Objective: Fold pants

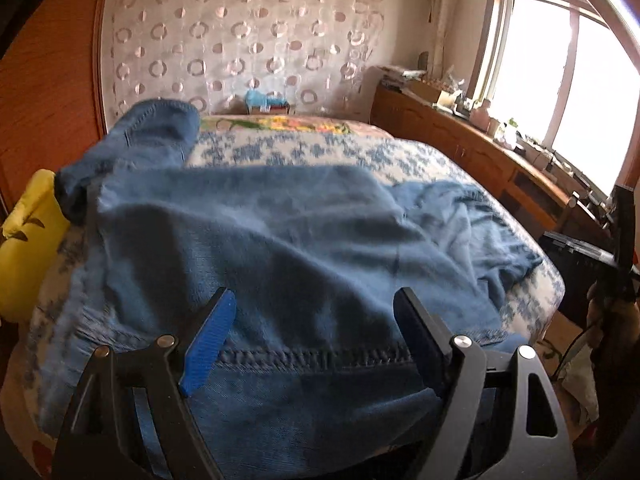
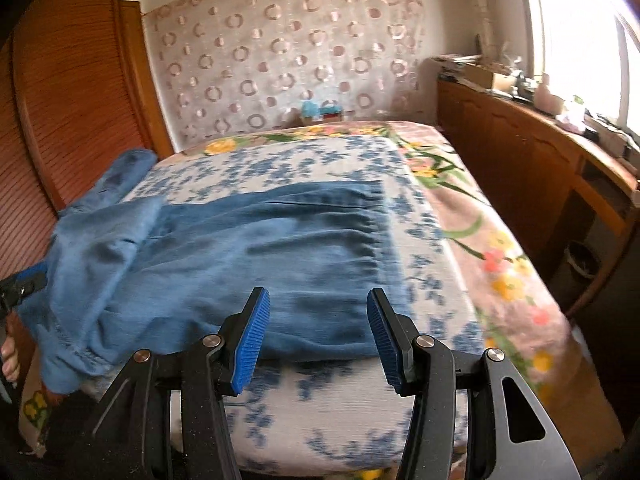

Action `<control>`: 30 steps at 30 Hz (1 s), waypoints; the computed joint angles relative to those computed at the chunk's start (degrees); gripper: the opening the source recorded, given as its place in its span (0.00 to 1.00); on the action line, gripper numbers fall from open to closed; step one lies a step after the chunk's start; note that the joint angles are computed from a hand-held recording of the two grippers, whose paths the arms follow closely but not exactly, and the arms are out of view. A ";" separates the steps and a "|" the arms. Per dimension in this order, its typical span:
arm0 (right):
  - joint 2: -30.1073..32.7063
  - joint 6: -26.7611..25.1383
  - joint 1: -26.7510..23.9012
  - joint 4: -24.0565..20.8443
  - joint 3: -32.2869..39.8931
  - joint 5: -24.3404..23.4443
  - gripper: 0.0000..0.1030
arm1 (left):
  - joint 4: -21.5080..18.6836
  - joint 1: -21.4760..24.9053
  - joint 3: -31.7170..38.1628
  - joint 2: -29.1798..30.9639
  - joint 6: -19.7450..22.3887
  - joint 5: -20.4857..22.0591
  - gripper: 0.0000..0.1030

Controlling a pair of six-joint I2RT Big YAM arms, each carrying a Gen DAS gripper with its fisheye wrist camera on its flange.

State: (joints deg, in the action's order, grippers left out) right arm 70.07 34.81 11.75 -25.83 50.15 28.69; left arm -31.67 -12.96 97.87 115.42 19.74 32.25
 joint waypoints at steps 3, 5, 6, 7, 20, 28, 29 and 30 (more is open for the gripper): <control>0.40 0.83 -0.75 -0.02 -0.28 -0.26 0.51 | 0.85 -0.12 -0.62 0.29 0.07 -0.77 0.79; 0.57 1.03 -1.28 -0.32 -0.58 -0.38 0.51 | 1.40 -0.12 -0.88 0.42 -0.22 -0.91 0.79; 0.84 1.24 -1.35 -0.68 -0.49 -0.23 0.51 | 1.54 -0.12 -0.98 0.46 -0.35 -0.96 0.79; 1.03 1.49 -1.53 -0.86 -0.54 -0.34 0.51 | 1.59 -0.19 -0.93 0.58 -0.45 -1.09 0.79; 2.44 1.11 -3.14 -1.07 -1.12 -2.07 0.51 | 2.96 -0.53 -1.58 0.75 -0.77 -2.06 0.81; 3.16 -0.73 -2.83 -1.79 -0.69 0.55 0.51 | 3.08 -0.57 -1.57 0.84 -0.67 -2.23 0.81; 3.12 -0.83 -2.76 -1.79 -0.81 0.77 0.51 | 3.08 -0.57 -1.57 0.84 -0.67 -2.23 0.81; 3.12 -0.81 -2.76 -1.87 -0.79 0.81 0.51 | 3.11 -0.56 -1.55 0.87 -0.64 -2.24 0.81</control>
State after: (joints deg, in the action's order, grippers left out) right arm 73.20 34.00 8.99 -27.71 49.36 29.50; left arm -28.56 -13.52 96.31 116.29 19.10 30.01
